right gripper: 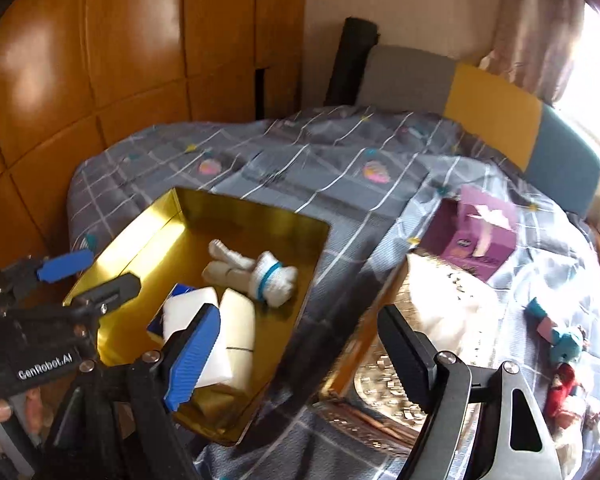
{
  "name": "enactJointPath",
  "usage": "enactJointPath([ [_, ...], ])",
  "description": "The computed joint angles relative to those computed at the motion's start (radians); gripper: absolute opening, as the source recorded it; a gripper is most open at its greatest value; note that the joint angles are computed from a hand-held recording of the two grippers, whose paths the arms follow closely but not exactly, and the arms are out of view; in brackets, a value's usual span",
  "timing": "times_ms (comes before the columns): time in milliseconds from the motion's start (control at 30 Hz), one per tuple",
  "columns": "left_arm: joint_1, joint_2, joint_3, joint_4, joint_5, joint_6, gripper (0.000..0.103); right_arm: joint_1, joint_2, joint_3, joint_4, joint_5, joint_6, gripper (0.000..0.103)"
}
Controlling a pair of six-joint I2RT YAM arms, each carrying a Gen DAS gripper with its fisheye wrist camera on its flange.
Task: Organize soft objects
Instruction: 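Lower the white sponge into the gold tray and open the right gripper, then move both grippers back toward the plush toys on the bed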
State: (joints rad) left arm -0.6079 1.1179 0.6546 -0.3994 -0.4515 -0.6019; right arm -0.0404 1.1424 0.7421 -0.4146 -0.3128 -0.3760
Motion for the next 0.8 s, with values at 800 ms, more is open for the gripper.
enactJointPath([
  [800,-0.147,0.107,0.139,-0.036,-0.098,0.065,0.075,-0.574,0.240,0.181,0.086,-0.112,-0.068,0.089],
])
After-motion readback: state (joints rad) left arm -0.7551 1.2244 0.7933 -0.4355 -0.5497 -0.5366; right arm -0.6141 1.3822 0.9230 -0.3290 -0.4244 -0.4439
